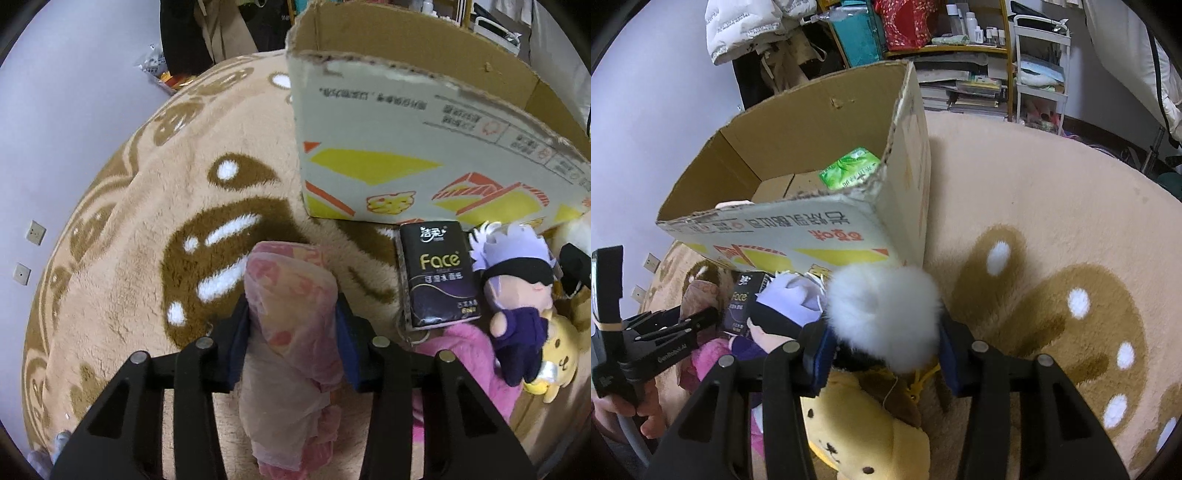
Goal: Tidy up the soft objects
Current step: 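Lift the wrapped plush with the left tool while the right tool carries the pompom over the box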
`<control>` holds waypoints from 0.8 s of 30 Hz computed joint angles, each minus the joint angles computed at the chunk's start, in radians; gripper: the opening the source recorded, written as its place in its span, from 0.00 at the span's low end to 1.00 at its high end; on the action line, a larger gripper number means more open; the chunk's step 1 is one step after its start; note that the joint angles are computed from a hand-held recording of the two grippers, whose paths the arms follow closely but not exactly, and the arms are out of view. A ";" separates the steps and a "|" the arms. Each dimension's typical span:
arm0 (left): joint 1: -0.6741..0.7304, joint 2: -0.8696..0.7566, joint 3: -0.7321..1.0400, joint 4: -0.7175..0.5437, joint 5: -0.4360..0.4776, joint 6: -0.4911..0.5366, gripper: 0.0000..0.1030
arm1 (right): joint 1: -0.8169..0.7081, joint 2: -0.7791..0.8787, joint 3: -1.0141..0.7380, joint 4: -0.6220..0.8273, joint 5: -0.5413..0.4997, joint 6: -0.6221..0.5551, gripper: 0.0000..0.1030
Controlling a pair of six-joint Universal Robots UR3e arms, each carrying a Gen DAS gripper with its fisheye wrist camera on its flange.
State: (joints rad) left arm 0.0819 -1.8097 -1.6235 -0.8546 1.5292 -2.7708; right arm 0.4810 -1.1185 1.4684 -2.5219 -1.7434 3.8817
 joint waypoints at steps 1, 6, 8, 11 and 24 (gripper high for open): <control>0.003 0.014 -0.005 -0.005 -0.008 -0.001 0.33 | 0.002 -0.003 0.000 0.000 -0.002 0.002 0.49; 0.021 0.044 0.004 -0.048 -0.060 0.014 0.23 | 0.023 -0.021 0.002 -0.002 -0.020 0.001 0.49; 0.027 0.057 0.000 -0.050 -0.076 0.016 0.20 | 0.037 -0.020 -0.015 0.002 -0.033 -0.012 0.49; 0.033 0.081 -0.012 -0.030 -0.083 0.017 0.19 | 0.059 -0.022 -0.034 0.003 -0.064 -0.028 0.49; 0.130 0.264 -0.088 0.015 -0.264 0.032 0.16 | 0.106 -0.100 -0.006 -0.081 -0.173 -0.034 0.49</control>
State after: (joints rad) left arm 0.2117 -1.5457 -1.7110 -0.8398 1.2654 -2.7389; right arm 0.5869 -1.2188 1.4623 -2.6034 -1.9160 3.8475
